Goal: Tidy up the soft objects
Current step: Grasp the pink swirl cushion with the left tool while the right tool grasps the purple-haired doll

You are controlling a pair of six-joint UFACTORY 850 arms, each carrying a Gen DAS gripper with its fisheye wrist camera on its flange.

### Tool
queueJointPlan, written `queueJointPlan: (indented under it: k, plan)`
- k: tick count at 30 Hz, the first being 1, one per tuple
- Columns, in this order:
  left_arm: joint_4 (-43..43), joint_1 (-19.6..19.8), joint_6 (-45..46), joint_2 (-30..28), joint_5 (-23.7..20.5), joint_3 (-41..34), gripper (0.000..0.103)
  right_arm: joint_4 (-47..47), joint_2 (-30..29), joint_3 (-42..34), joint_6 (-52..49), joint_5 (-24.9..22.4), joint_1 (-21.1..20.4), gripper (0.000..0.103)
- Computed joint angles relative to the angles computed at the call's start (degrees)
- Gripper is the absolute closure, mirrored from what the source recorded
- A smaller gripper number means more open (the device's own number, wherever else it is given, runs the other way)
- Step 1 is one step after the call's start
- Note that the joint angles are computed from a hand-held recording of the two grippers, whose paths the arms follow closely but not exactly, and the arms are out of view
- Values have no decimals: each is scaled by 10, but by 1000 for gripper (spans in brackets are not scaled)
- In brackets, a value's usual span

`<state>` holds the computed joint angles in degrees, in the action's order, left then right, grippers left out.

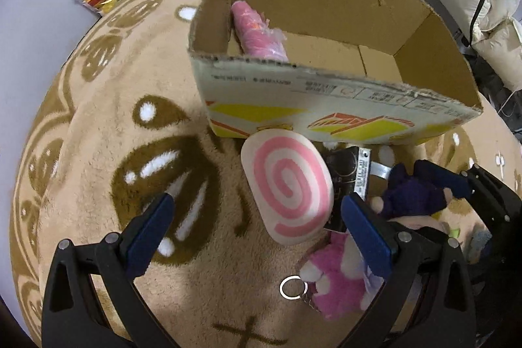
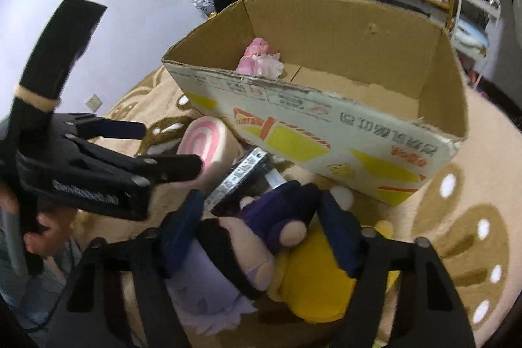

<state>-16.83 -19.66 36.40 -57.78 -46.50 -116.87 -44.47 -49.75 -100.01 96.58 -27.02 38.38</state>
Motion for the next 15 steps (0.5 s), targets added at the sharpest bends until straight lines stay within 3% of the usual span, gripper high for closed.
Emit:
queueJointPlan:
  k: [12, 15]
  plan:
    - [4, -3, -27, -33, -22, -35, 2, 12, 4, 7, -12, 6, 0, 36]
    - [16, -2, -76, -63, -60, -79, 3, 14, 3, 6, -13, 0, 0, 36]
